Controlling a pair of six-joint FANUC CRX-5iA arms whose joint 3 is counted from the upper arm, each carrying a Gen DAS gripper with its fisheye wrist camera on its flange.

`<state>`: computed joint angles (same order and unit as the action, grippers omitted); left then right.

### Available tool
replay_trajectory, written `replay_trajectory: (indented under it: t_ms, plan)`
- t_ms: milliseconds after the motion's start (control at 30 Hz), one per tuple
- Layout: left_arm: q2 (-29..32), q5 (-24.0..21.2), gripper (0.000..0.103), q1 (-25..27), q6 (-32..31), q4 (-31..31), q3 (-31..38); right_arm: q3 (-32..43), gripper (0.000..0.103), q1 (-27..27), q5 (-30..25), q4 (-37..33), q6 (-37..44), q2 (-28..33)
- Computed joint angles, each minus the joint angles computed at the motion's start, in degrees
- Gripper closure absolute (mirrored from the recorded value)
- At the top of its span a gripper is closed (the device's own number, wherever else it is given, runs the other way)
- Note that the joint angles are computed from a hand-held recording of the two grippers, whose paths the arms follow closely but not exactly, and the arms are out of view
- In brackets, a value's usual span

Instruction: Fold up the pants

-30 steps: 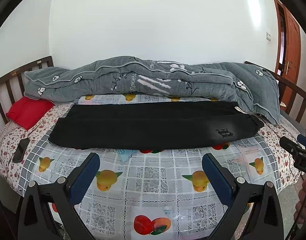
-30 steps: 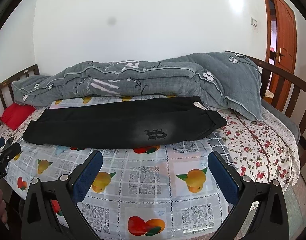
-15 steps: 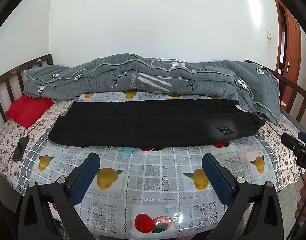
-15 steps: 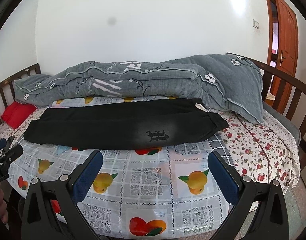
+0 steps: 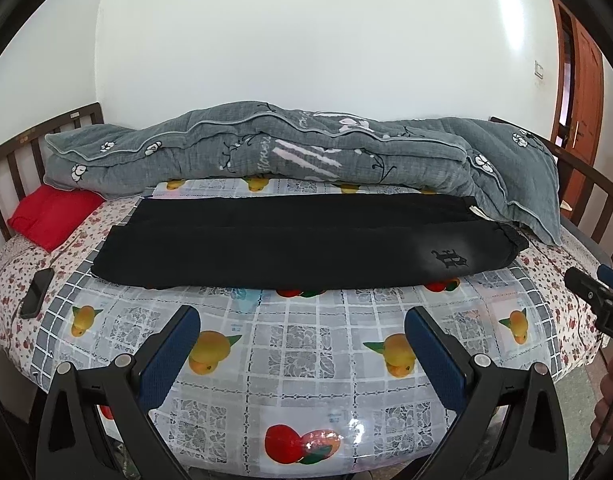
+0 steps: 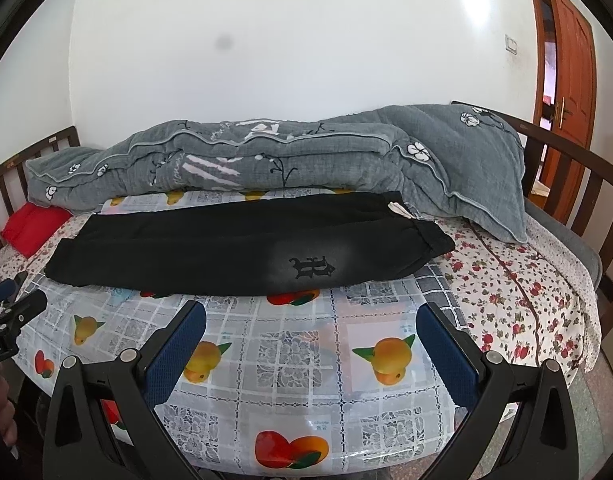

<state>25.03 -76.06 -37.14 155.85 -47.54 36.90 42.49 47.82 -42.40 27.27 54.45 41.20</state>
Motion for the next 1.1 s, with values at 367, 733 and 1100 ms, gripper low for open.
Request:
replay_trajectory:
  t_ms: [367,733,1100]
  plan:
    - [-0.97,0.83,0.000,0.45,0.97,0.79,-1.65,-0.35,0.000,-0.11,0.70,-2.47,1.47,-1.10]
    - [-1.29,0.72,0.000,0.27,1.28,0.58,-1.79,-0.28,0.000,-0.08,0.42,-2.66,1.73,-1.06]
    - [-1.35,0.82,0.000,0.23,1.32,0.55,-1.98,-1.04,0.000,0.05,0.85,-2.38,1.71,-1.38]
